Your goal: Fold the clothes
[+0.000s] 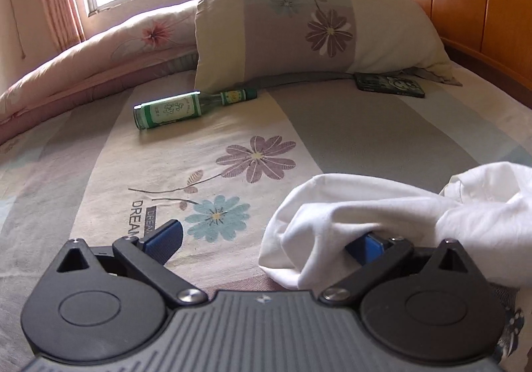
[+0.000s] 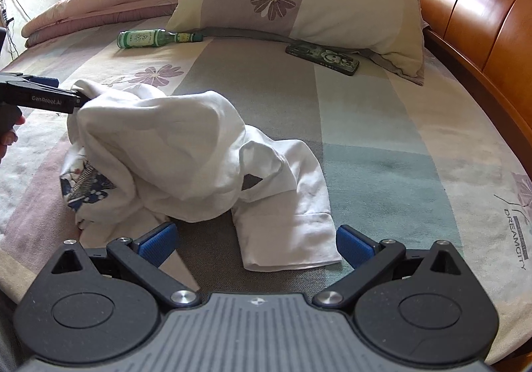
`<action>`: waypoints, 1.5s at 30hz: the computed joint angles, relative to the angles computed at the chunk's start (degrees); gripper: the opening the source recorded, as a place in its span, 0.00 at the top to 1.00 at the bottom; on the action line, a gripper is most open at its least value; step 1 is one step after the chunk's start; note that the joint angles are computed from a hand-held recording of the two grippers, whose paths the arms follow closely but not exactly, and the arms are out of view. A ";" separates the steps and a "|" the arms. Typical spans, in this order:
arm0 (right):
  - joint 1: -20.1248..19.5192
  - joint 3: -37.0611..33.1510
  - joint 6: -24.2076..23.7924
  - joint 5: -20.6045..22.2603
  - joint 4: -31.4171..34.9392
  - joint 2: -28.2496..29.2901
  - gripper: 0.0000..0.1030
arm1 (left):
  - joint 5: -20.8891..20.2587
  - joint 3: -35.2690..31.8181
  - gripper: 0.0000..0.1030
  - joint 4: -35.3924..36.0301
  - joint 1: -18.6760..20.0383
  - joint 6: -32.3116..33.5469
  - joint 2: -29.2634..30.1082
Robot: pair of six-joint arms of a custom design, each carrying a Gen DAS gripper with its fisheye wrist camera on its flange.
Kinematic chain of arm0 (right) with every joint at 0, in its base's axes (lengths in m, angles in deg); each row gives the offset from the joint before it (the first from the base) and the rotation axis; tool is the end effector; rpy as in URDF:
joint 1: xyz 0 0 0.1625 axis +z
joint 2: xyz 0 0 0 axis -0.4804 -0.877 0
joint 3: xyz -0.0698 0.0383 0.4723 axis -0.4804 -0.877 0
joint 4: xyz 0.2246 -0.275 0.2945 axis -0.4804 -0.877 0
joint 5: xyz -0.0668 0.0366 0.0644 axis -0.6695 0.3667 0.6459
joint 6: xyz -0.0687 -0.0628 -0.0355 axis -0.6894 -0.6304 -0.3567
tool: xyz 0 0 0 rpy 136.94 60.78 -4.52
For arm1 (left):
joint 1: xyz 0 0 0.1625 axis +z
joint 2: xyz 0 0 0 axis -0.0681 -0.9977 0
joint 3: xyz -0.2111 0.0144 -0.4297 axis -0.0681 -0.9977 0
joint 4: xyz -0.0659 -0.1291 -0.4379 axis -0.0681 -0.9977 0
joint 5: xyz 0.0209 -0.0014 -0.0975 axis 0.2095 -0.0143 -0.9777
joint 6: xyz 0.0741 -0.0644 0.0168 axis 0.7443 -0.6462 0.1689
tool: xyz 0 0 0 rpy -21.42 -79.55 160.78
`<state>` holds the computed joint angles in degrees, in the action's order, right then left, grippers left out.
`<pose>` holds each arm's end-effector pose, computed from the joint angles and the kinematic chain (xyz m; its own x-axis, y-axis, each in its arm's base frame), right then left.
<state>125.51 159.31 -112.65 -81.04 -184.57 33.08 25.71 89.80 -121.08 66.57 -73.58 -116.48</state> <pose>0.1852 -0.7005 0.1304 -0.5681 -0.5826 0.5813 -0.7803 0.6057 -0.1555 -0.0976 -0.6709 0.2166 -0.6149 -0.1984 -0.7632 0.4715 0.6833 -0.5575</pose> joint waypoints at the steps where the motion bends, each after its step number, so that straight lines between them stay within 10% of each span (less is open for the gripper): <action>1: -0.17 -0.43 -0.09 0.22 -0.04 0.46 0.00 | -0.38 0.18 0.01 1.34 0.13 -1.63 -0.41; 19: -0.65 -13.09 -16.62 -3.56 -6.84 11.55 0.00 | -0.95 8.49 0.01 2.02 -4.99 -4.83 -2.83; 32: -2.38 -19.52 -13.17 -0.92 -3.90 13.98 0.00 | -0.39 7.54 0.01 3.62 -5.59 -7.58 -1.69; 45: -5.34 -43.12 -10.82 -10.71 -12.90 21.87 0.00 | 0.55 5.60 0.01 4.97 -5.90 -6.65 -0.63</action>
<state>120.17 116.19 -123.46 -91.76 -197.47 54.95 26.26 95.40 -116.11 60.67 -80.23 -117.11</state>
